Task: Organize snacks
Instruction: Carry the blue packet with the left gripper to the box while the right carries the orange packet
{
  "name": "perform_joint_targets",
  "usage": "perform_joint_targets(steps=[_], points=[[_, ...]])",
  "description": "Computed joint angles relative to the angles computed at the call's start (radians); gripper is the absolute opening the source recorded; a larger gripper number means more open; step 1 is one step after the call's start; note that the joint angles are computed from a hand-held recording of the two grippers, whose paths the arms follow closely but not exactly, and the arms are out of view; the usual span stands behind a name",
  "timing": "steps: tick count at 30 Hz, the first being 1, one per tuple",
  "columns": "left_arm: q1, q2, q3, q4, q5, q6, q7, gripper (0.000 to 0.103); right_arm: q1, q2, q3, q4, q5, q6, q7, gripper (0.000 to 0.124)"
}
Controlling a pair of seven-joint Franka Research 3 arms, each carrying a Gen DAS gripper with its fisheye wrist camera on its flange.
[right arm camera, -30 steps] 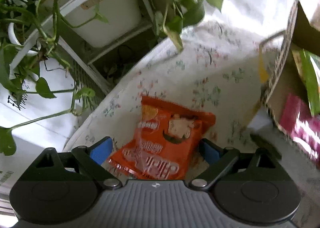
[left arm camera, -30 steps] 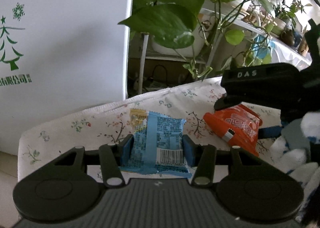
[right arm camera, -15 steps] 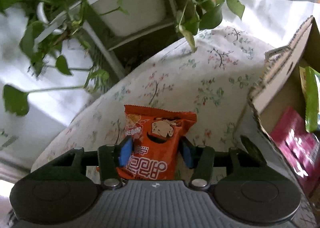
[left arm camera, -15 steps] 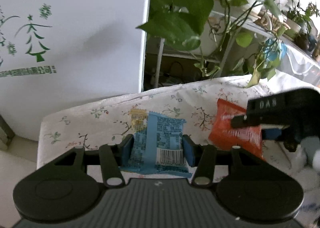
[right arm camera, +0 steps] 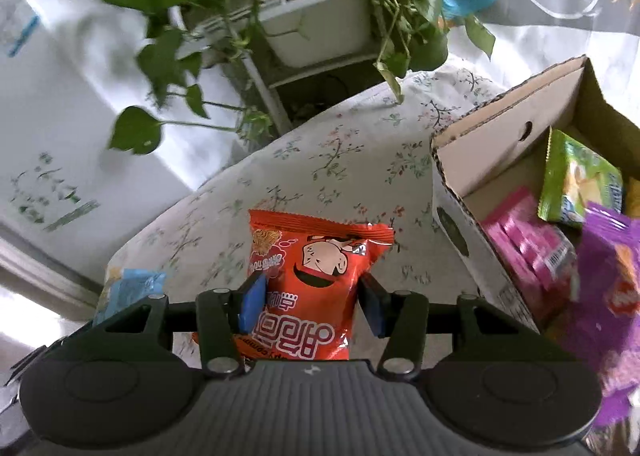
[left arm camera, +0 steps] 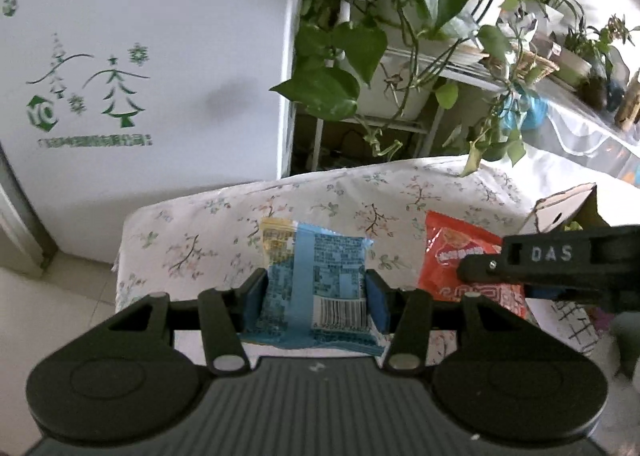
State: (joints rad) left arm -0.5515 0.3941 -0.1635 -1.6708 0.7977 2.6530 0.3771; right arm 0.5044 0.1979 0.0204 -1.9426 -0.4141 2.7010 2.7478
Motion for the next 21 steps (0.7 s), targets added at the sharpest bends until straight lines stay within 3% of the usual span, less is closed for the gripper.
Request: perform_joint_targets(steps=[13, 21], points=[[-0.021, -0.099, -0.04, -0.076, 0.033, -0.105, -0.105, 0.051, -0.045, -0.175, 0.072, -0.162, -0.062, 0.042, 0.022, 0.057], [-0.022, -0.136, -0.058, -0.099, 0.1, -0.12, -0.202, 0.051, -0.093, -0.221, 0.114, -0.196, -0.106, 0.071, -0.017, 0.057]])
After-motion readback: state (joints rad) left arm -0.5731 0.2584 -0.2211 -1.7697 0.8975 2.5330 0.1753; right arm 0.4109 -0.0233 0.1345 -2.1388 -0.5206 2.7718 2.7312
